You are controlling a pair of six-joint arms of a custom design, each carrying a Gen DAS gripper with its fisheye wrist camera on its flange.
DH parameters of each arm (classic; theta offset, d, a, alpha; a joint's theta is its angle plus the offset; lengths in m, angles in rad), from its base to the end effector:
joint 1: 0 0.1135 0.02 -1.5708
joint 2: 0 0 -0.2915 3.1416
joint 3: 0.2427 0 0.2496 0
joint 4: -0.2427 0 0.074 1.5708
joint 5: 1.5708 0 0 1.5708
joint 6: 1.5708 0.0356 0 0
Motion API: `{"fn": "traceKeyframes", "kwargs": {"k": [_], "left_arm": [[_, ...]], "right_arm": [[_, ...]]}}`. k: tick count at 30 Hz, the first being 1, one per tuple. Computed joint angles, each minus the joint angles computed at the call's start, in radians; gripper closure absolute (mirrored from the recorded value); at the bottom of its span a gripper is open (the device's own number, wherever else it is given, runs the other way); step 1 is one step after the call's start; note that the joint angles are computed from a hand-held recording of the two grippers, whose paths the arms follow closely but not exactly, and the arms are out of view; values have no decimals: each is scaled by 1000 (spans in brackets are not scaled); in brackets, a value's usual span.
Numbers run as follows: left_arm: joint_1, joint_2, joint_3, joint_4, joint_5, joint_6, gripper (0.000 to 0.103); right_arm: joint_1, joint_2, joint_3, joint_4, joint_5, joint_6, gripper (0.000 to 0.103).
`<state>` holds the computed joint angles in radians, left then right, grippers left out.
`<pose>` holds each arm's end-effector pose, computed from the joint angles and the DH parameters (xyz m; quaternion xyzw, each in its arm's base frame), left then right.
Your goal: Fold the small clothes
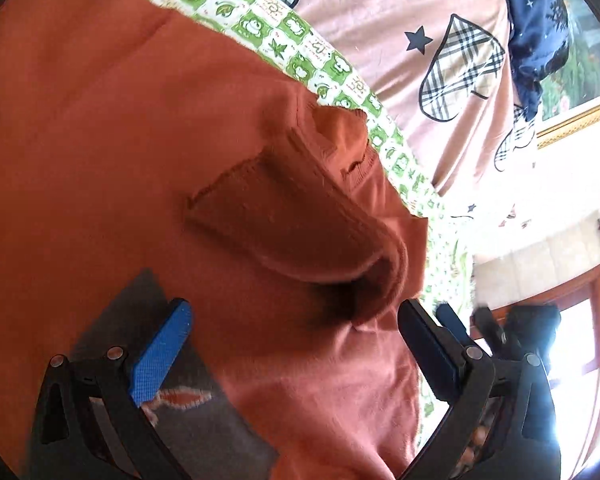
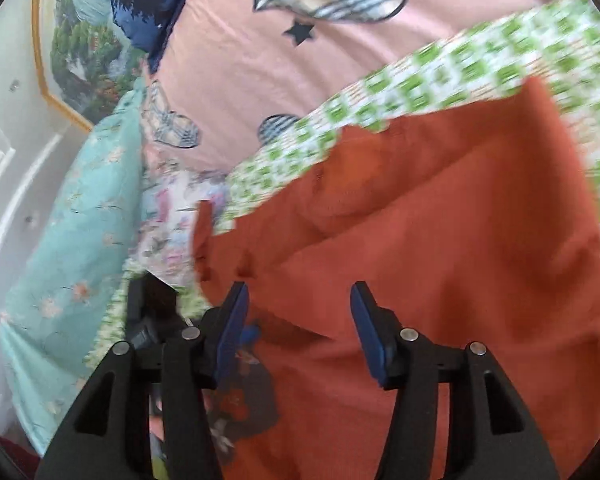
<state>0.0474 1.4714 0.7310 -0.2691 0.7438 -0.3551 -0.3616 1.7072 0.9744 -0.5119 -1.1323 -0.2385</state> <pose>0.2646 -0.0116 0.1996 -0.0803 0.8972 -0.3846 0.2015 0.2999 -0.0790 0.2004 -0.0357 0.8366 0.4651 0.2873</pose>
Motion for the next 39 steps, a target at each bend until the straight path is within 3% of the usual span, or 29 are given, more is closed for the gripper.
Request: {"fn": "traceKeyframes", "kwargs": {"k": [5, 7, 10, 16, 19, 21, 23, 25, 27, 30, 32, 34, 35, 36, 39], "left_arm": [[26, -52, -51, -14, 27, -3, 0], [43, -36, -38, -30, 47, 2, 0], [58, -2, 7, -67, 60, 11, 0], [27, 108, 152, -161, 42, 10, 0], [-37, 159, 233, -238, -53, 37, 1], [-66, 168, 232, -237, -91, 52, 12], [-55, 160, 193, -205, -52, 56, 17], [-21, 127, 128, -135, -16, 38, 35], [-3, 92, 82, -86, -13, 52, 91], [14, -91, -36, 59, -67, 47, 91], [-1, -255, -109, 133, -151, 90, 88], [3, -254, -98, 49, -159, 141, 54], [15, -210, -82, -8, -136, 173, 15], [22, -183, -80, -35, -135, 192, 4], [113, -121, -102, -66, -82, 235, 4]], "right_arm": [[137, 160, 101, 94, -33, 188, 48], [166, 221, 150, -25, -4, 134, 48], [149, 261, 150, -215, 9, -43, 48], [28, 205, 38, -300, 75, -231, 48], [-42, 178, 23, -347, 49, -285, 48], [-86, 146, 18, -375, 42, -320, 46], [-135, 113, 19, -403, 38, -358, 43], [-166, 89, 18, -411, 35, -364, 42], [-195, 77, 19, -426, 31, -379, 42], [-246, 76, 24, -483, 18, -447, 42], [-266, 70, 16, -491, 25, -473, 42], [-274, 69, 11, -491, 39, -485, 42], [-278, 72, 10, -493, 45, -491, 42], [-278, 74, 8, -494, 47, -494, 42], [-289, 76, 8, -505, 48, -507, 42]]}}
